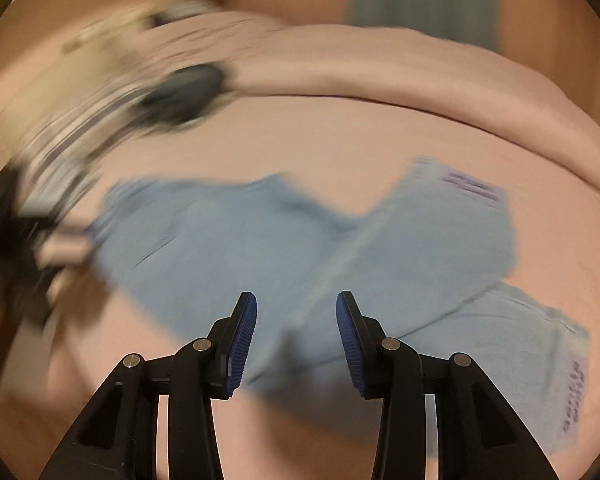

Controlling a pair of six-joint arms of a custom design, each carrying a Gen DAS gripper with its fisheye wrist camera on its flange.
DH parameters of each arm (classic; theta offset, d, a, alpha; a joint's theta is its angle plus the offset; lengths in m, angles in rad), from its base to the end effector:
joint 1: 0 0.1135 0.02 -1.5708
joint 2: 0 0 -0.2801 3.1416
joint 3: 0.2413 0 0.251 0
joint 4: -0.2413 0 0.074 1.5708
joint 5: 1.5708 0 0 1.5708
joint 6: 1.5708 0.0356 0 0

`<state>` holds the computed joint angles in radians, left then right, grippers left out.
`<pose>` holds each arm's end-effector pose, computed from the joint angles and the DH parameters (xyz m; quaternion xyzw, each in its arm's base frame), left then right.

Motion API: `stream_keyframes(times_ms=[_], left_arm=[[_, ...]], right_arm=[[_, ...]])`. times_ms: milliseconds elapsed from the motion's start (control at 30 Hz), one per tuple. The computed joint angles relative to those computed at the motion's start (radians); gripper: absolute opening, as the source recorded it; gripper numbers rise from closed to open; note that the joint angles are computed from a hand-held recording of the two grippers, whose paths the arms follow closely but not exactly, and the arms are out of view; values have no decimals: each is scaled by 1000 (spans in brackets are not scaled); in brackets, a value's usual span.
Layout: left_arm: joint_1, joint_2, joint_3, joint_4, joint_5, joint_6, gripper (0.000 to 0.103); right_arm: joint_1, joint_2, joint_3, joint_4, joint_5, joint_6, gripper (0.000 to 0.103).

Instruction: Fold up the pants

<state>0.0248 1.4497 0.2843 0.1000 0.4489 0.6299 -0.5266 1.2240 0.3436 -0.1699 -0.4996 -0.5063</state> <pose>0.1891 -0.0108 0.0984 0.3344 0.8845 -0.1257 0.3001 0.1630 -0.0750 0.1359 -0.0541 0.9369 0.0846 0.3348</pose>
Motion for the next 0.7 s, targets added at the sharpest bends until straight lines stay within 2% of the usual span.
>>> stream_keyframes(times_ms=[100,233,367,433,533,567,600,633,700], left_arm=[[-218,95,19,131,-9,-206,50],[-448,258,103,243,5,-409,49],[-575,396,210,265,-21,-490,49],[-605,465,278,248,-28,-521,48],[-622,531,343,226,-15,-565,45],[-631,551,360,228,-14,-577,41],[-638,561,370,225,-16,-578,32],[-651,572,379,225,-30,-581,24],[-678,584,389,225,-66,-592,19]], right_arm=[[96,211,117,133,190,189,41],[161,504,368,105,230,352,41],[224,686,572,25,256,432,41],[252,780,684,-39,299,449,41],[293,859,757,-101,392,455,41],[301,867,752,-87,415,451,34],[309,861,735,-57,441,443,28],[311,844,706,-21,447,432,11],[291,810,658,20,417,436,6]])
